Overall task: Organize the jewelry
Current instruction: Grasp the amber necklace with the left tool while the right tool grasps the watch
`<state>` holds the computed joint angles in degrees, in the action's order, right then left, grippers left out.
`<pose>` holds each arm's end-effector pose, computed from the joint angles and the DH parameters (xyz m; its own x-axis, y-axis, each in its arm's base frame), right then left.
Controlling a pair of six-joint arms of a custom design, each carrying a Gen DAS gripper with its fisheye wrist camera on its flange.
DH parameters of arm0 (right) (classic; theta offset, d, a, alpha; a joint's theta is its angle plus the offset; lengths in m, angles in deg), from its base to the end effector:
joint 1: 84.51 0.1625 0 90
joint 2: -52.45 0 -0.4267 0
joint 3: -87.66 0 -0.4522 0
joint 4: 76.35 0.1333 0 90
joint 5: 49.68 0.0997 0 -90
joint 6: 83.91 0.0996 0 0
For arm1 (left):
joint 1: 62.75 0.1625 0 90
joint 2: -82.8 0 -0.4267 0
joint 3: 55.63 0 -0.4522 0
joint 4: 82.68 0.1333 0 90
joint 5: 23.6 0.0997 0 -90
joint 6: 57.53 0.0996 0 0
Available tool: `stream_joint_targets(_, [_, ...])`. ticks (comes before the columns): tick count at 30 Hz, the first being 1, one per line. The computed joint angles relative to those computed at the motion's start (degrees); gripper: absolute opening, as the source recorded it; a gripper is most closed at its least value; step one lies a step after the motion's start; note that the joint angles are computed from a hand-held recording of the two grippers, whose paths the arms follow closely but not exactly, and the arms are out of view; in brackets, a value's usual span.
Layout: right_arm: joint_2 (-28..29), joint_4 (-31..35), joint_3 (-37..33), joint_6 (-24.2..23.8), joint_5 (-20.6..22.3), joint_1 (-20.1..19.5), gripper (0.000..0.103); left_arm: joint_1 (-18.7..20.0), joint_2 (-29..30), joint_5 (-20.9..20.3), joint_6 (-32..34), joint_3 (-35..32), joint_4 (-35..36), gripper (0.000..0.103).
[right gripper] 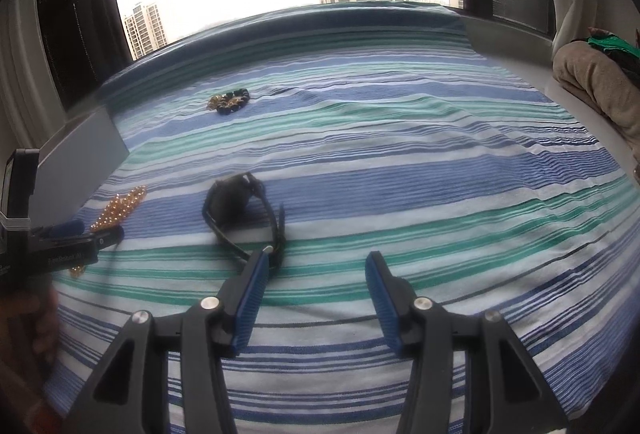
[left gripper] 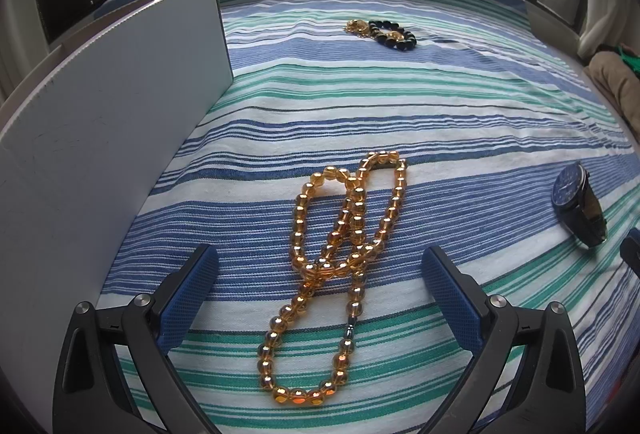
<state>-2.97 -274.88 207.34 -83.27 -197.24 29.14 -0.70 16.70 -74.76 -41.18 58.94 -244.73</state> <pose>0.2646 -0.4815 0.1378 -0.7308 0.3318 0.5965 -0.2791 0.6523 -0.7047 -0.1060 -0.6174 0.1829 -0.6521 0.3656 -0.6641 0.6390 0.7365 -0.2220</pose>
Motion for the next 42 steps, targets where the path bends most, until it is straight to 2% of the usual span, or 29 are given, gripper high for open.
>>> stream_joint_targets(19, [-0.2,-0.3,0.7,1.5,0.0,0.0,0.051,0.4,0.2,-1.2,0.7,-1.2,3.3,0.101])
stream_joint_targets(20, [-0.4,-0.3,0.8,1.4,0.1,0.0,0.051,0.3,-0.1,-1.5,1.1,-1.1,3.4,0.098])
stream_joint_targets(21, [-0.6,-0.7,0.8,1.2,0.1,0.1,0.051,0.3,-0.7,-2.0,2.0,-0.5,2.4,0.078])
stream_joint_targets(22, [-0.8,-1.5,0.9,0.5,-0.1,0.3,0.051,0.1,-1.2,-2.4,2.7,0.0,1.8,0.047])
stream_joint_targets(24, [-1.4,-2.9,1.0,-0.4,-0.6,0.2,0.051,0.1,-2.2,-3.3,2.6,0.0,3.7,0.018])
stream_joint_targets(25, [-2.1,-2.5,1.1,-0.1,-0.7,-0.1,0.051,0.4,-2.6,-3.9,2.3,0.0,4.2,0.013])
stream_joint_targets(26, [-2.9,-1.3,1.1,0.6,-0.4,-0.5,0.051,0.7,-3.0,-4.9,1.8,0.0,4.6,0.013])
stream_joint_targets(27, [-3.8,0.7,1.0,1.6,0.3,-0.9,0.052,1.0,-3.6,-6.0,1.2,0.2,4.7,0.004])
stream_joint_targets(29, [-5.5,5.8,0.3,3.5,2.6,-1.8,0.051,1.7,-5.1,-9.0,-0.6,0.6,5.6,0.005])
stream_joint_targets(33, [-7.1,21.7,-3.9,4.3,11.4,-3.8,0.051,1.7,-7.8,-11.4,-1.3,2.5,4.5,0.005])
stream_joint_targets(36, [-4.0,28.0,-8.3,2.3,11.5,-4.7,0.051,1.7,-9.9,-13.1,-2.3,3.4,4.3,0.005])
stream_joint_targets(38, [-3.5,32.0,-9.7,4.1,13.0,-6.0,0.049,1.9,-11.2,-14.8,-3.4,3.4,5.2,0.005])
stream_joint_targets(40, [-3.0,32.0,-10.2,4.6,12.2,-6.1,0.017,1.7,-12.6,-15.6,-3.5,3.9,5.1,0.005])
stream_joint_targets(42, [-3.8,33.2,-9.9,5.7,13.4,-6.0,0.012,1.5,-13.8,-16.6,-3.7,4.4,5.2,0.005])
